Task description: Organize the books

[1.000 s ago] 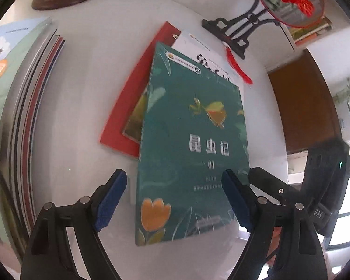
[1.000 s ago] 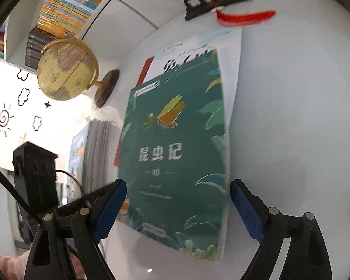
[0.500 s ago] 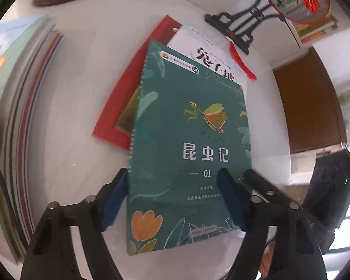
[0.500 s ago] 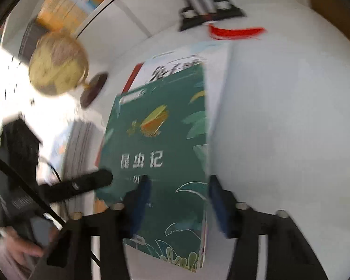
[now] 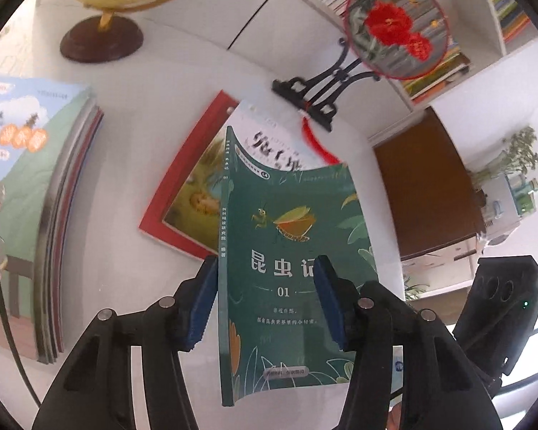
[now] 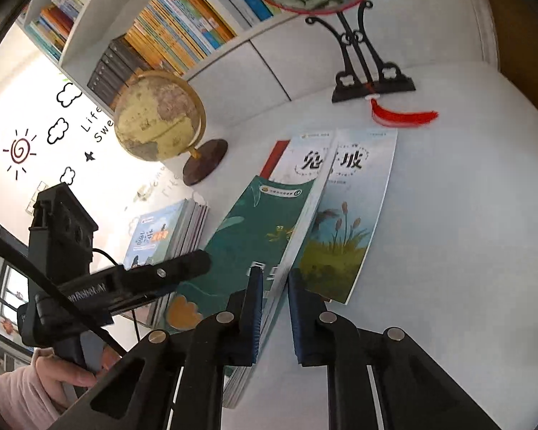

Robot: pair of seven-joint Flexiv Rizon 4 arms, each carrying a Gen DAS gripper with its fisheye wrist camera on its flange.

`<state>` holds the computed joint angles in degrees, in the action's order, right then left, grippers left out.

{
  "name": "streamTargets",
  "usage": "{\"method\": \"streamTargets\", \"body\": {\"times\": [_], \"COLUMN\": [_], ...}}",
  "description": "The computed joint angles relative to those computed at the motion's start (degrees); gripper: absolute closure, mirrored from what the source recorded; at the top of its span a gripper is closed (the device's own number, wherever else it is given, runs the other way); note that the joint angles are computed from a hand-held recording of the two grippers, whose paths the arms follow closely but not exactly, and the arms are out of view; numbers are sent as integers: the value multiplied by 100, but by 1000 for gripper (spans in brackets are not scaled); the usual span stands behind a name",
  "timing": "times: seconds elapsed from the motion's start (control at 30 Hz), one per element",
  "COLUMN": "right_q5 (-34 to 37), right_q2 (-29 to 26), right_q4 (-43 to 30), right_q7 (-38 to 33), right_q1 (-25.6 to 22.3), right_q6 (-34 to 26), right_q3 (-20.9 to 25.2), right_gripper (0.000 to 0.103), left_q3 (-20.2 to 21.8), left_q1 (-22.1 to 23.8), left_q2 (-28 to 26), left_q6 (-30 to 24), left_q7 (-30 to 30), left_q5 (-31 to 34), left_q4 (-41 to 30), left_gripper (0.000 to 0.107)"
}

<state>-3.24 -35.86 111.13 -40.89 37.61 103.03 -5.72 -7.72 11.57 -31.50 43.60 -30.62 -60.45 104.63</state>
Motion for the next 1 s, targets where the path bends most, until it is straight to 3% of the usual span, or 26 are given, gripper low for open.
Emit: {"method": "streamTargets", "body": {"times": [0.23,0.43,0.77,1.0], "right_q5": [198,263,242,-199], "right_q2": [291,442,473,168], "right_q4": [196,201,-56,-750], "right_q7": [-36,-135,-140,-56], "right_q1": [614,1105,1259,931], "right_q6": [78,20,-46,-347], "right_q3": [-609,-1113,-1180,-733], "right_gripper": [89,89,89,89], "left_q3": [37,37,194,310], "left_q1": [-183,-125,-92,178], "left_q2": [331,508,686,619], "left_q6": [369,295,392,277], "left_q7": [568,791,1338,1294], "left_q5": [180,-65,-608,-800], "left_q4": [152,160,215,95], "left_gripper": [57,57,57,57]}}
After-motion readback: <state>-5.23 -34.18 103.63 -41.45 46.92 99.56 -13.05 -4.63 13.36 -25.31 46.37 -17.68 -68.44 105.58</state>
